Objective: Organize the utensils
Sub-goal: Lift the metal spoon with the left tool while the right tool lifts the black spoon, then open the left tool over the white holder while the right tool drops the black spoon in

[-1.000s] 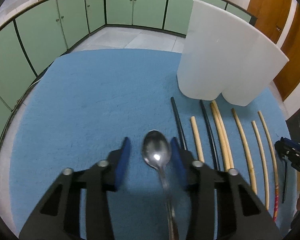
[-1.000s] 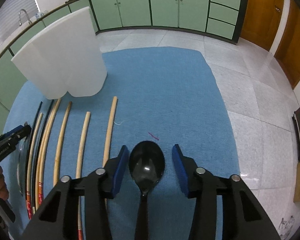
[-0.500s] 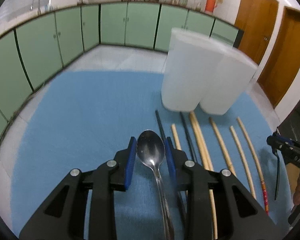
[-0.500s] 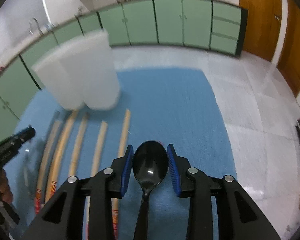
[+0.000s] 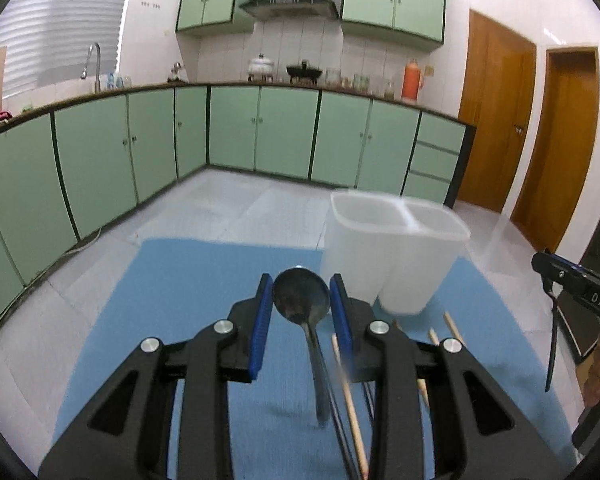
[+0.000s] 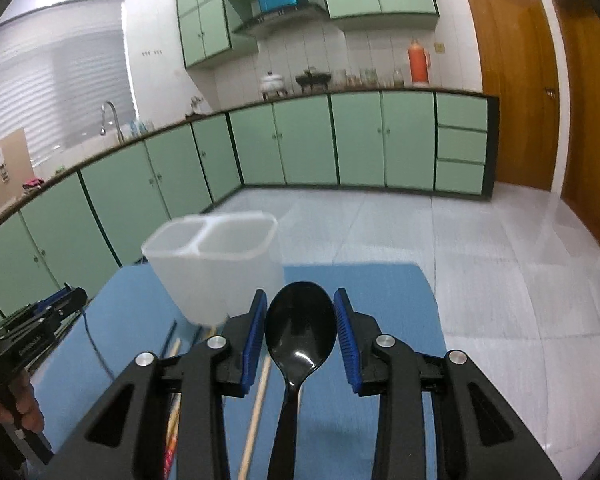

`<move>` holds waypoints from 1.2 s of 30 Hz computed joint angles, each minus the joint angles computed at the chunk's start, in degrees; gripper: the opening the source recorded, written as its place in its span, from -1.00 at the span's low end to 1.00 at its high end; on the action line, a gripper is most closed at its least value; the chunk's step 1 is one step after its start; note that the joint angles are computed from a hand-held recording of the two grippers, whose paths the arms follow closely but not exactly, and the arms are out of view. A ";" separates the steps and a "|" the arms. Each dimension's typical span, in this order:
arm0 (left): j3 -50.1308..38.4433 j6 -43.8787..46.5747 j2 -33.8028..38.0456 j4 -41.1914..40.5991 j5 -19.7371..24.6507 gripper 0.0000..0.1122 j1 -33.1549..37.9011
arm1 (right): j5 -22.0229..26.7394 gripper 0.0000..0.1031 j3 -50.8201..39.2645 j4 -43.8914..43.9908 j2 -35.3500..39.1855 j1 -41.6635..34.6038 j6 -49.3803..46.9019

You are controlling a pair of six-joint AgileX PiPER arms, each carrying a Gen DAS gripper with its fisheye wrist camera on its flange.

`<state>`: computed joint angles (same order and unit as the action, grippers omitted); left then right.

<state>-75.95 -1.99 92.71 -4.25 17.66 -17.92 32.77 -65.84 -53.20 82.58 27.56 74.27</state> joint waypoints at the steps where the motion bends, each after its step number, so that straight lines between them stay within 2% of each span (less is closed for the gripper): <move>1: -0.38 -0.16 -0.28 -0.17 -0.36 -0.51 0.04 | -0.41 -0.34 -0.34 -0.53 -0.03 -0.01 0.37; 8: -5.56 -2.54 0.06 0.68 -1.60 -0.51 -0.09 | -3.77 -0.34 -6.31 -7.56 2.91 -1.05 4.25; 15: -16.52 -4.42 3.17 1.78 -0.93 -0.51 -1.01 | -7.67 -0.34 -18.09 -9.94 11.04 -4.16 4.93; 25: -38.26 -6.15 16.64 3.42 2.86 -0.51 -4.35 | -6.77 -0.34 -34.65 -13.12 23.29 -5.78 4.02; 29: -45.10 -1.82 22.78 -1.02 5.92 -0.51 -4.20 | -8.69 -0.34 -37.63 -11.91 26.64 -7.45 4.44; 33: -48.01 1.00 26.78 -3.59 7.61 -0.51 -4.09 | -9.78 -0.34 -39.12 -11.70 29.80 -8.37 5.43; 36: -46.21 4.30 27.14 -6.81 7.34 -0.51 -3.40 | -10.87 -0.34 -37.25 -13.60 30.71 -8.62 7.98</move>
<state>-122.16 2.31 119.85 -11.06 25.00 -21.32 21.90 -103.09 -66.80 113.29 18.94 82.24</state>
